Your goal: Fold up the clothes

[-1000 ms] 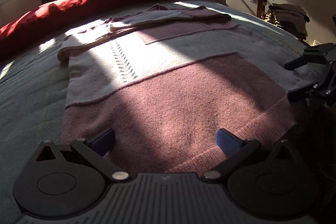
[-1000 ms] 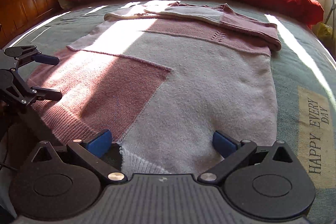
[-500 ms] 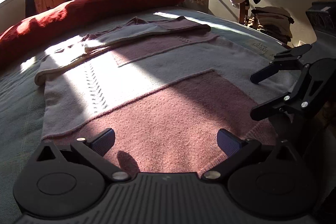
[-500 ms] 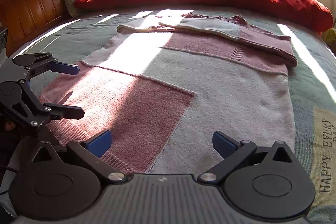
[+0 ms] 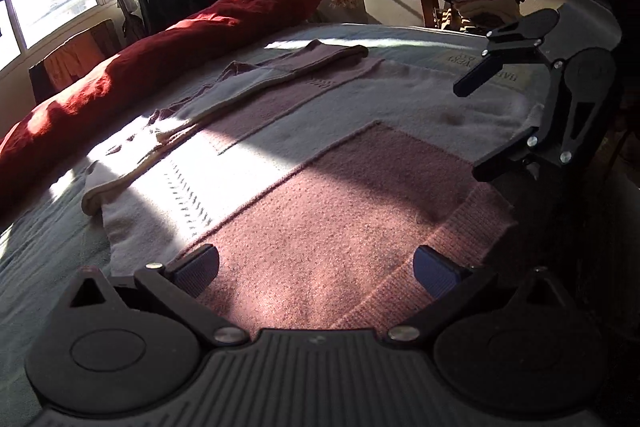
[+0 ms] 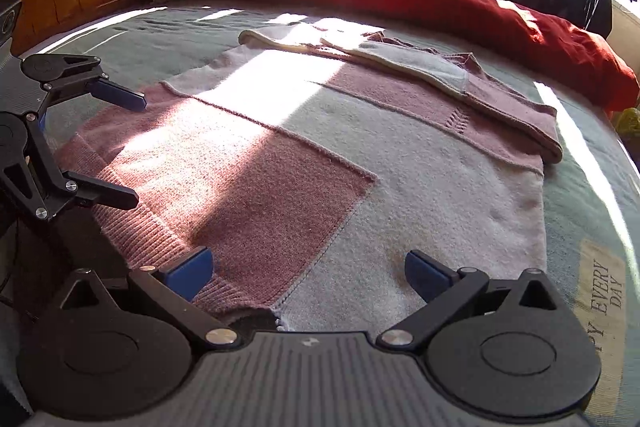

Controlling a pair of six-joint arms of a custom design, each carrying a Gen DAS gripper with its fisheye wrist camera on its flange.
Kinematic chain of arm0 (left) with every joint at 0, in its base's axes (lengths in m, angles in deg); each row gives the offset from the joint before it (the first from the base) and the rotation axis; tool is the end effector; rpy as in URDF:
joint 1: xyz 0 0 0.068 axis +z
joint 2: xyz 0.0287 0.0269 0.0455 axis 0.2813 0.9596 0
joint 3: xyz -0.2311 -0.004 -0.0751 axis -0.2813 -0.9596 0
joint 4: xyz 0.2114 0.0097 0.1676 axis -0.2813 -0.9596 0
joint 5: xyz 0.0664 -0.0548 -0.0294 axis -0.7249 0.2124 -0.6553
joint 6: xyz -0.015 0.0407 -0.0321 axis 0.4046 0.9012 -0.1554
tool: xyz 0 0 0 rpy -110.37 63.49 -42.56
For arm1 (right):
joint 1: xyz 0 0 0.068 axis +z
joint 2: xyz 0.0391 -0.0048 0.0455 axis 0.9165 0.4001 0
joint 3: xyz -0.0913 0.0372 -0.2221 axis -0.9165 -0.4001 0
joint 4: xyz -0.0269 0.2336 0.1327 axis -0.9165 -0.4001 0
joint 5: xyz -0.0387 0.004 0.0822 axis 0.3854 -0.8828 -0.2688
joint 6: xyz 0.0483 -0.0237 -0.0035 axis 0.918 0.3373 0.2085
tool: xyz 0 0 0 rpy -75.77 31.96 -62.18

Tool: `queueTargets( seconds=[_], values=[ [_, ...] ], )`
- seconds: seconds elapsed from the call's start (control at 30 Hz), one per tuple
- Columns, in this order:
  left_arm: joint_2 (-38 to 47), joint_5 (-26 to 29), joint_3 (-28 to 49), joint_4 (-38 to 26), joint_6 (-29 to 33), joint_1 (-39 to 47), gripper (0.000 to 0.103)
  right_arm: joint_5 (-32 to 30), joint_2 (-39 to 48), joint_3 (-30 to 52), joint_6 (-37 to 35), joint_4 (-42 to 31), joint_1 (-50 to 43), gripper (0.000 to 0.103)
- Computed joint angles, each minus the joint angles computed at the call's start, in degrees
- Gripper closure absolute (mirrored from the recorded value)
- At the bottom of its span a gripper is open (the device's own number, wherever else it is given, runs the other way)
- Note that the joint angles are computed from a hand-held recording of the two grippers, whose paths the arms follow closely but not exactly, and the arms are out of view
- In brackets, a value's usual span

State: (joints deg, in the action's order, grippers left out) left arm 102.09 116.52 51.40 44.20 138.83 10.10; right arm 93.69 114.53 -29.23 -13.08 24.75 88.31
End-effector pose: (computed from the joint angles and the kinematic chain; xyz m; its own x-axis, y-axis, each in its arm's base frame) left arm 0.3026 -0.0554 0.2122 0.0525 0.7107 -0.7015 0.9262 0.2280 0.3003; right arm 0.1746 0.0596 0.2199 -0.6615 -0.1984 -0.7233 -0.1310 0.9801 -0.1490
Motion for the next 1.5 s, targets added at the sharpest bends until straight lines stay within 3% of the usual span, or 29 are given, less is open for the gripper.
queueTargets(
  seconds=[0.1, 0.17, 0.27, 0.37, 0.6, 0.83, 1.03, 1.23, 1.4, 1.5],
  values=[
    [-5.3, -0.7, -4.3, -0.1, 11.5, -0.8, 0.001, 7.3, -3.1, 0.0, -6.8, -2.2, 5.3, 0.0],
    [-9.0, -1.8, -8.9, 3.0, 17.0, -1.9, 0.001, 12.9, -2.5, -0.1, -11.2, -3.4, 9.3, 0.0],
    [-12.8, -4.2, -15.8, 12.0, 19.3, -3.9, 0.001, 16.6, -0.3, 0.2, -12.9, -4.7, 12.9, 0.0],
    [-12.7, -5.7, -17.7, 16.1, 20.0, -5.3, 0.0, 18.4, 0.9, 0.4, -11.9, -4.7, 15.7, 0.0],
    [-14.4, -5.4, -19.3, 23.3, 18.6, -5.7, 0.0, 19.6, 1.2, 1.4, -8.1, -4.8, 20.0, 0.0],
    [-13.3, -5.3, -16.9, 24.3, 15.1, -6.1, 0.0, 21.0, 7.8, 2.9, -9.4, 0.8, 23.9, 0.0],
    [-14.1, -4.4, -18.1, 23.9, 15.7, -5.3, 0.0, 30.1, 22.8, 4.9, -11.7, 11.6, 25.8, 0.0],
    [-13.1, -5.2, -19.9, 24.3, 14.1, -6.6, 0.0, 40.3, 27.3, 4.2, -12.9, 15.5, 28.0, 0.0],
    [-11.6, -7.3, -20.8, 29.4, 8.2, -9.8, 0.0, 44.0, 29.2, 4.5, -12.6, 17.8, 28.7, 0.0],
    [-11.2, -7.9, -20.8, 32.1, 6.7, -8.5, 0.0, 44.6, 28.6, 4.1, -9.7, 15.0, 28.6, 0.0]
  ],
)
